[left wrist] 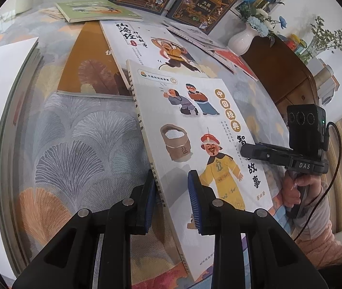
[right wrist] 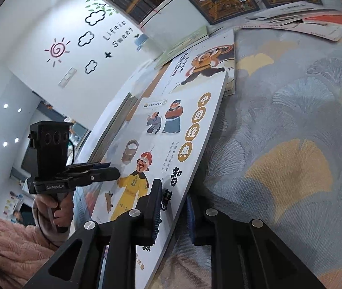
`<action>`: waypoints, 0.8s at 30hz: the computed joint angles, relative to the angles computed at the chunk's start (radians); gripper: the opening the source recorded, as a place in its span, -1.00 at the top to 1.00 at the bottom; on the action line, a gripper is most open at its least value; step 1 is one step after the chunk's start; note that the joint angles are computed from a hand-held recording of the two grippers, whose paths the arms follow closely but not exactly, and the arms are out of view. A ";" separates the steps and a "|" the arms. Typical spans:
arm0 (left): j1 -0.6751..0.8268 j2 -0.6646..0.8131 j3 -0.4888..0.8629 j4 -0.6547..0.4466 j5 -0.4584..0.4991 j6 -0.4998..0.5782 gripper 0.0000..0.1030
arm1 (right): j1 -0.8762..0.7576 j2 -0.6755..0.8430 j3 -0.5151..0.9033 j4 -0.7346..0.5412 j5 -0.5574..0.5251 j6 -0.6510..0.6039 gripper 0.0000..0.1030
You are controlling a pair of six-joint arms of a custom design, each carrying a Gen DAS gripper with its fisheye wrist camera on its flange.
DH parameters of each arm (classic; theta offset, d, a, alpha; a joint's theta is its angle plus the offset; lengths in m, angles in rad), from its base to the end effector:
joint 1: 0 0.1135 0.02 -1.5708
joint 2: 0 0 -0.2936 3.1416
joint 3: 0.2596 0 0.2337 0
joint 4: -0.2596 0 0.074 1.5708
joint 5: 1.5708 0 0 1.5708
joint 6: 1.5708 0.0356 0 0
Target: Organize books
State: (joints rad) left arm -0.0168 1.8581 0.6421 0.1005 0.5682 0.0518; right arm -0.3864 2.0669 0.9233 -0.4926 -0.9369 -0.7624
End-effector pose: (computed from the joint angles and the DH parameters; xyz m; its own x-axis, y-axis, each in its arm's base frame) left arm 0.2833 -0.0239 0.1107 -0.8838 0.0585 -0.4642 0.2969 0.8369 -0.4599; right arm 0.2903 -0.0871 0.0961 -0.8563 -0.0932 -0.5080 -0.4417 0.6421 0.6266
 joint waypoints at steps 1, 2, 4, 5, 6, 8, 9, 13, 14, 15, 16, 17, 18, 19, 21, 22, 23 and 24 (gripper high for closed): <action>0.000 0.000 -0.001 0.002 0.000 -0.006 0.48 | 0.008 -0.021 -0.023 0.037 0.009 0.049 0.67; -0.002 -0.001 -0.001 0.004 -0.004 -0.013 0.48 | 0.012 -0.035 -0.037 0.061 0.017 0.084 0.67; -0.010 -0.006 -0.003 0.006 -0.019 -0.029 0.48 | 0.027 -0.071 -0.068 0.110 0.041 0.145 0.62; -0.018 -0.013 -0.004 0.002 -0.034 -0.038 0.48 | 0.037 -0.096 -0.087 0.135 0.061 0.166 0.62; -0.031 -0.025 -0.005 -0.007 -0.058 -0.044 0.48 | 0.049 -0.125 -0.105 0.152 0.083 0.181 0.61; -0.059 -0.052 -0.005 -0.037 -0.113 -0.041 0.48 | 0.055 -0.161 -0.126 0.150 0.086 0.183 0.62; -0.075 -0.067 -0.005 -0.056 -0.145 -0.034 0.48 | 0.054 -0.173 -0.129 0.136 0.075 0.177 0.65; -0.081 -0.081 0.001 -0.100 -0.161 -0.018 0.48 | 0.066 -0.245 -0.160 0.118 0.070 0.162 0.66; -0.079 -0.084 -0.001 -0.103 -0.161 -0.015 0.48 | 0.073 -0.264 -0.170 0.126 0.075 0.167 0.66; -0.078 -0.090 -0.005 -0.107 -0.162 -0.014 0.48 | 0.083 -0.285 -0.180 0.130 0.080 0.172 0.66; -0.075 -0.097 -0.010 -0.109 -0.162 -0.014 0.48 | 0.089 -0.297 -0.183 0.131 0.082 0.177 0.66; -0.070 -0.106 -0.014 -0.113 -0.157 -0.011 0.48 | 0.096 -0.309 -0.187 0.132 0.086 0.184 0.66; -0.064 -0.115 -0.018 -0.116 -0.154 -0.008 0.48 | 0.105 -0.323 -0.192 0.134 0.090 0.192 0.66; -0.056 -0.126 -0.022 -0.117 -0.149 -0.005 0.48 | 0.111 -0.328 -0.192 0.135 0.092 0.198 0.66; -0.039 -0.159 -0.031 -0.124 -0.149 0.002 0.48 | 0.130 -0.341 -0.185 0.127 0.090 0.220 0.66; -0.037 -0.173 -0.035 -0.124 -0.153 0.003 0.48 | 0.132 -0.342 -0.182 0.116 0.086 0.217 0.66; -0.031 -0.191 -0.038 -0.128 -0.160 0.007 0.48 | 0.140 -0.338 -0.171 0.099 0.079 0.223 0.66; -0.025 -0.206 -0.042 -0.128 -0.165 0.010 0.48 | 0.145 -0.335 -0.162 0.086 0.071 0.231 0.66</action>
State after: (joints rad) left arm -0.0419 1.6518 0.5998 -0.0273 0.4031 0.0621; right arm -0.2410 1.7315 0.7617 -0.4068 -0.8660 -0.5318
